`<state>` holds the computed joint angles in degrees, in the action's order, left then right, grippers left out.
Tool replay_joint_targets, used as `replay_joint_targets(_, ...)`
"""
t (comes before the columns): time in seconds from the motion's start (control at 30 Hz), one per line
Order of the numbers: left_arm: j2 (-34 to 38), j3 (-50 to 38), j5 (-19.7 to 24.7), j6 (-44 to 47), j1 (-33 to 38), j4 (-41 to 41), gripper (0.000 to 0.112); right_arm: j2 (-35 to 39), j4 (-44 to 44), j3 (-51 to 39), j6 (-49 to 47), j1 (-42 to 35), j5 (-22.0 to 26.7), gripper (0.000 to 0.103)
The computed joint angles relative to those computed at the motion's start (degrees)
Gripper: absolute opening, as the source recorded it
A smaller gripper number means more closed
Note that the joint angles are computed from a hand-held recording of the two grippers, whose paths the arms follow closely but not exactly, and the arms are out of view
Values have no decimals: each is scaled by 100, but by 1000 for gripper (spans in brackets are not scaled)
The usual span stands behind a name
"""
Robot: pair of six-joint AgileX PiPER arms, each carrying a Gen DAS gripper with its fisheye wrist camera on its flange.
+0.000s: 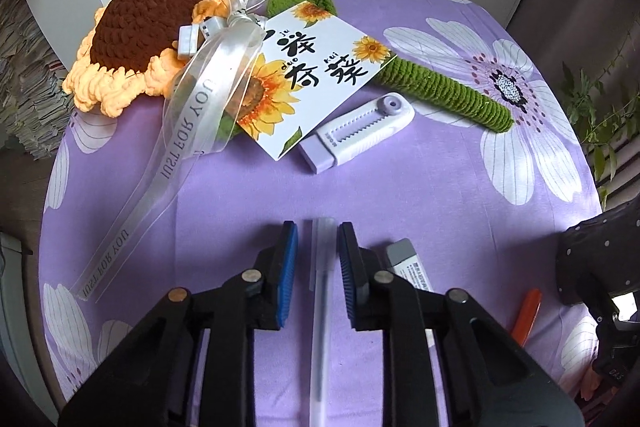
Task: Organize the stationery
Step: 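Grasp the clear gel pen with the left tool, then insert the clear gel pen into the gray cup with the left tool and release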
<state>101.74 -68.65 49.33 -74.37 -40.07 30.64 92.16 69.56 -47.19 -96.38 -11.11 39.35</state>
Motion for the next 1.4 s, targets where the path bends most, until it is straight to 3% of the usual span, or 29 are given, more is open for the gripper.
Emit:
replay_joint_targets(0.27,-416,155,-27,-230,-292,199,10,-21,-12,13,-1,-18,15,74)
replay_joint_targets(0.5,-1091,194,554,-797,-1013,825,10,-21,-9,12,-3,-15,11,74)
replay_joint_targets(0.87,-1162,-424,1167,-804,-1819,1372,10,-53,-18,16,-11,-19,-26,74)
replay_joint_targets(1.17,-825,-1718,1666,-122,-2172,1825,10,-53,-15,17,-13,-18,-23,74)
replay_joint_targets(1.4,-92,-3512,1867,1002,-2353,2023,10,-71,-42,24,26,7,-48,74)
